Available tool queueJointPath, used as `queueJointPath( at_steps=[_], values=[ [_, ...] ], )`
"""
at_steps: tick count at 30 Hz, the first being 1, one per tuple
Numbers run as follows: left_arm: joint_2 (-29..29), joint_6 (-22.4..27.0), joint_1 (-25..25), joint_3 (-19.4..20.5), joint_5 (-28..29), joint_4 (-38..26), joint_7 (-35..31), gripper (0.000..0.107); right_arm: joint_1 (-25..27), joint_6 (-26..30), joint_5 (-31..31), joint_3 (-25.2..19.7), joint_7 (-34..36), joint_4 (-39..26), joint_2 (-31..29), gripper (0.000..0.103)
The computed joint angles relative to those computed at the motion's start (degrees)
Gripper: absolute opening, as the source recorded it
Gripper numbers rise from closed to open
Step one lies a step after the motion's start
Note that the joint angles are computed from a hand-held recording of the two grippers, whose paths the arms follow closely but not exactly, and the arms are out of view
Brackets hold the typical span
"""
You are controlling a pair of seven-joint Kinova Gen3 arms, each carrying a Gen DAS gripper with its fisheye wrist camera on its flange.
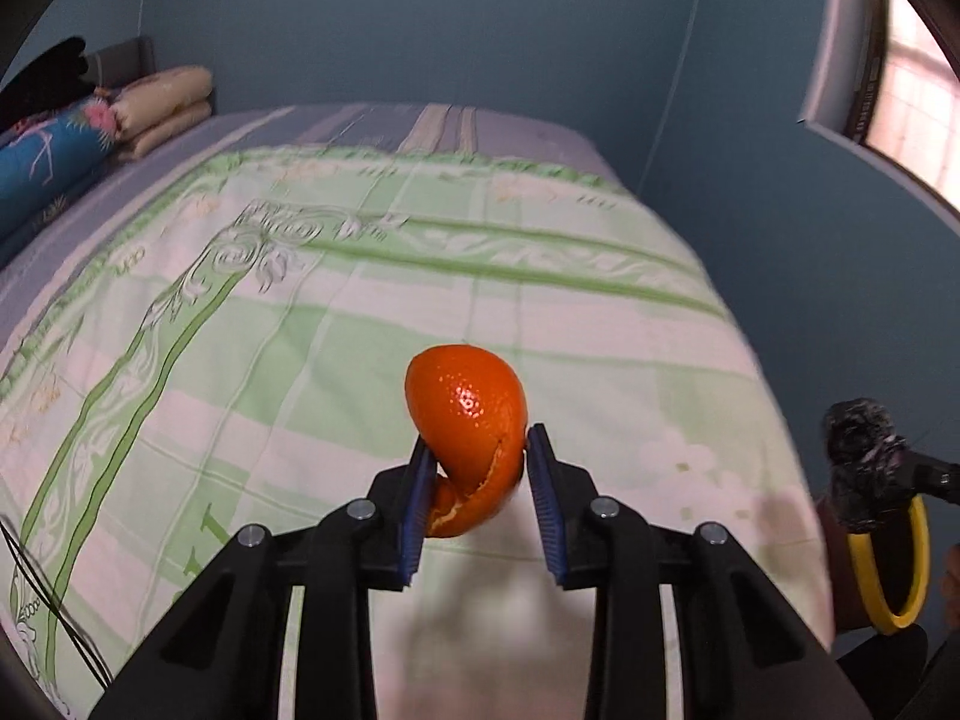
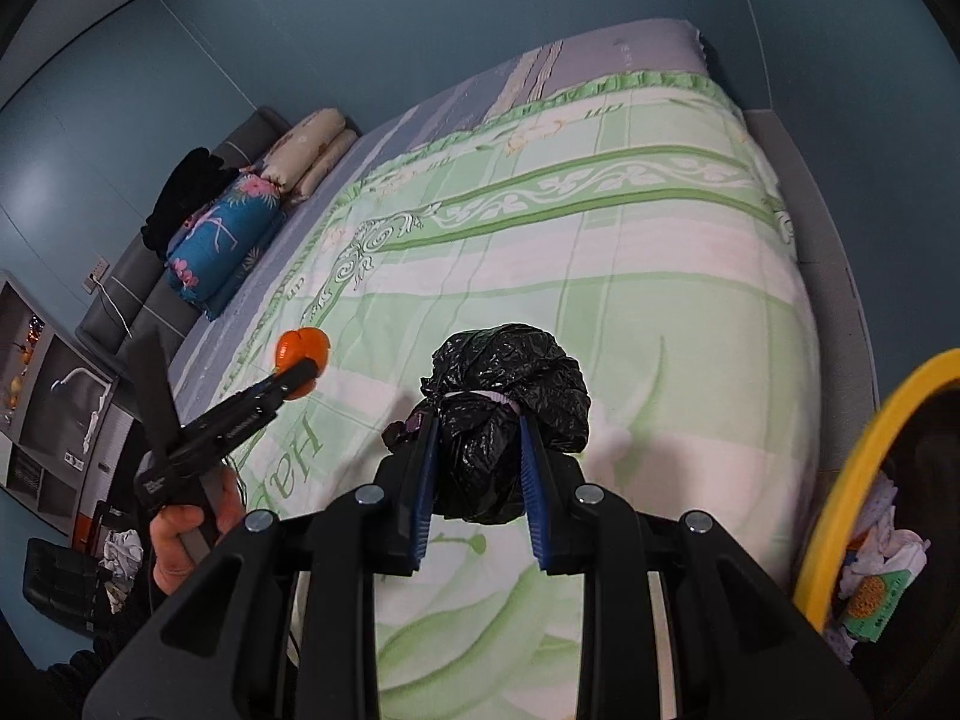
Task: Collect trash
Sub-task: 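Lift and carry the orange peel and black bag over the bin with both tools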
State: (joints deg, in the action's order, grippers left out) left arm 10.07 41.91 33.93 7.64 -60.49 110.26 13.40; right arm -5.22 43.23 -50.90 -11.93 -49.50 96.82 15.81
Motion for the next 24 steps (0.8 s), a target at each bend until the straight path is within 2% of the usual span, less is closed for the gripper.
queueJointPath(
  at_steps=[5, 11, 19, 24],
  values=[
    [-0.53, 6.07, 5.37, 3.24, -3.72, -4.49, 1.90, 0.029, 3.21, -0.20, -5.23, 1.44, 6.56, 5.55, -6.09, 0.024],
    [2.62, 12.73, 12.04, 5.49, -7.43, -12.65, -0.06, 0.029, 5.07, 0.76, -13.92, 7.44, 16.06, 12.14, -13.59, 0.024],
    [8.16, 15.89, 19.97, 3.67, -9.26, -23.37, -6.58, 0.029, 6.72, 1.86, -22.24, 15.65, 24.85, 18.05, -19.24, 0.025],
    [11.02, 14.64, 23.54, 1.55, -9.24, -28.43, -10.20, 0.029, 8.55, 1.09, -25.01, 18.69, 27.96, 20.48, -21.26, 0.025]
  ],
)
